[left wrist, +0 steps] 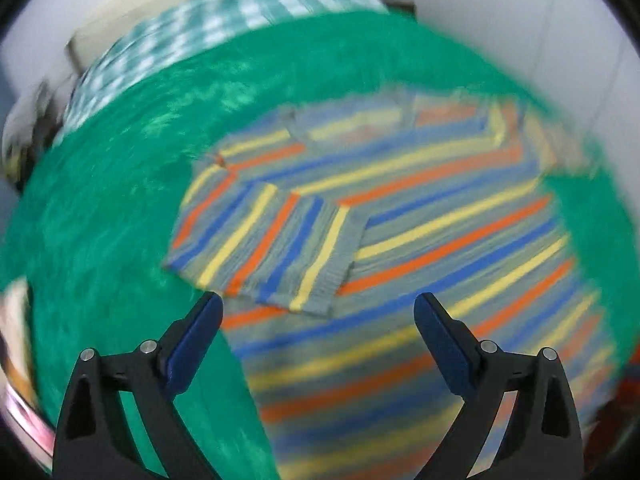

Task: Fold small clothes

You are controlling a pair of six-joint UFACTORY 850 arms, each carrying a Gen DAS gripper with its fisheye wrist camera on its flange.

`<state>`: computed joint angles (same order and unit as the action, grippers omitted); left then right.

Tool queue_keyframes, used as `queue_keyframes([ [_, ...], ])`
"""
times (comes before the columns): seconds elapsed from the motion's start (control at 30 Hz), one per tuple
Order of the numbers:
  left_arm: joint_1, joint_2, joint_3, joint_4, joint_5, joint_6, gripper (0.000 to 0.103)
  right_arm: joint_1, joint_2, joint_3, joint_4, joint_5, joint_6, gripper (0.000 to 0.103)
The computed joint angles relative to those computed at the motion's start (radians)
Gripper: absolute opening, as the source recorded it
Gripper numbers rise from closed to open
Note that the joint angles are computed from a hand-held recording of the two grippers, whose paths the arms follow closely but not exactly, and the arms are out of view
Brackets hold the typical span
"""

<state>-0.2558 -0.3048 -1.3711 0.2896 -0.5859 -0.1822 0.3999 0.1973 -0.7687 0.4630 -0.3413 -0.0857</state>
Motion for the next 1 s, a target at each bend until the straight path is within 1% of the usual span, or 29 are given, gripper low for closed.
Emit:
queue_keyframes([
  [0.03,-0.012,-0.038,-0.015,0.078,-0.010,-0.037,0.089,-0.002,-0.005,-0.001,0.021,-0.005,-0.023,0.067],
  [0.07,-0.017,-0.079,-0.034,0.125,-0.026,-0.055,0.084,-0.004,-0.008,-0.002,0.041,-0.009,-0.043,0.067],
  [0.1,-0.016,-0.118,-0.056,0.136,-0.047,-0.059,0.082,-0.005,-0.011,-0.002,0.059,-0.011,-0.060,0.067],
  [0.13,-0.006,-0.135,-0.065,0.104,-0.053,-0.039,0.073,-0.006,-0.013,-0.002,0.077,-0.012,-0.078,0.067],
  [0.17,0.010,-0.145,-0.072,0.031,-0.039,-0.002,0.052,-0.006,-0.018,-0.004,0.090,-0.015,-0.094,0.067],
  [0.2,0.025,-0.143,-0.077,-0.029,-0.027,0.012,0.028,-0.004,-0.022,-0.005,0.093,-0.017,-0.100,0.067],
  [0.23,0.040,-0.142,-0.090,-0.065,-0.037,-0.003,0.006,-0.001,-0.026,-0.007,0.090,-0.017,-0.101,0.067],
  [0.27,0.069,-0.123,-0.088,-0.143,-0.020,-0.003,0.005,0.001,-0.029,-0.008,0.089,-0.017,-0.103,0.067],
  [0.3,0.110,-0.081,-0.059,-0.230,0.034,-0.011,0.005,0.003,-0.031,-0.010,0.087,-0.016,-0.103,0.067],
  [0.33,0.145,-0.050,-0.036,-0.277,0.063,-0.040,0.005,0.005,-0.032,-0.010,0.086,-0.013,-0.106,0.067],
  [0.4,0.252,0.026,0.029,-0.442,0.124,-0.063,0.005,0.010,-0.031,-0.009,0.084,-0.008,-0.108,0.067],
  [0.43,0.305,0.050,0.054,-0.496,0.142,-0.081,0.005,0.011,-0.032,-0.009,0.083,-0.006,-0.112,0.067],
  [0.5,0.401,0.081,0.091,-0.491,0.160,-0.189,0.004,0.014,-0.034,-0.006,0.094,-0.005,-0.127,0.067],
  [0.57,0.470,0.081,0.103,-0.456,0.143,-0.267,0.004,0.014,-0.042,-0.008,0.114,-0.012,-0.150,0.067],
  [0.6,0.495,0.078,0.107,-0.451,0.130,-0.281,0.004,0.015,-0.046,-0.010,0.114,-0.015,-0.145,0.067],
  [0.67,0.517,0.071,0.113,-0.438,0.110,-0.287,0.004,0.017,-0.055,-0.014,0.120,-0.019,-0.147,0.067],
  [0.73,0.513,0.043,0.100,-0.427,0.093,-0.294,0.003,0.022,-0.057,-0.015,0.110,-0.016,-0.137,0.067],
  [0.8,0.511,0.053,0.119,-0.421,0.096,-0.316,0.003,0.029,-0.060,-0.018,0.090,-0.014,-0.119,0.067],
  [0.87,0.518,0.069,0.132,-0.472,0.094,-0.308,0.003,0.032,-0.060,-0.018,0.076,-0.015,-0.105,0.067],
  [0.97,0.537,0.123,0.177,-0.582,0.112,-0.211,0.002,0.030,-0.061,-0.018,0.065,-0.019,-0.093,0.067],
  [1.0,0.535,0.133,0.178,-0.571,0.118,-0.204,0.002,0.030,-0.061,-0.018,0.066,-0.019,-0.093,0.067],
])
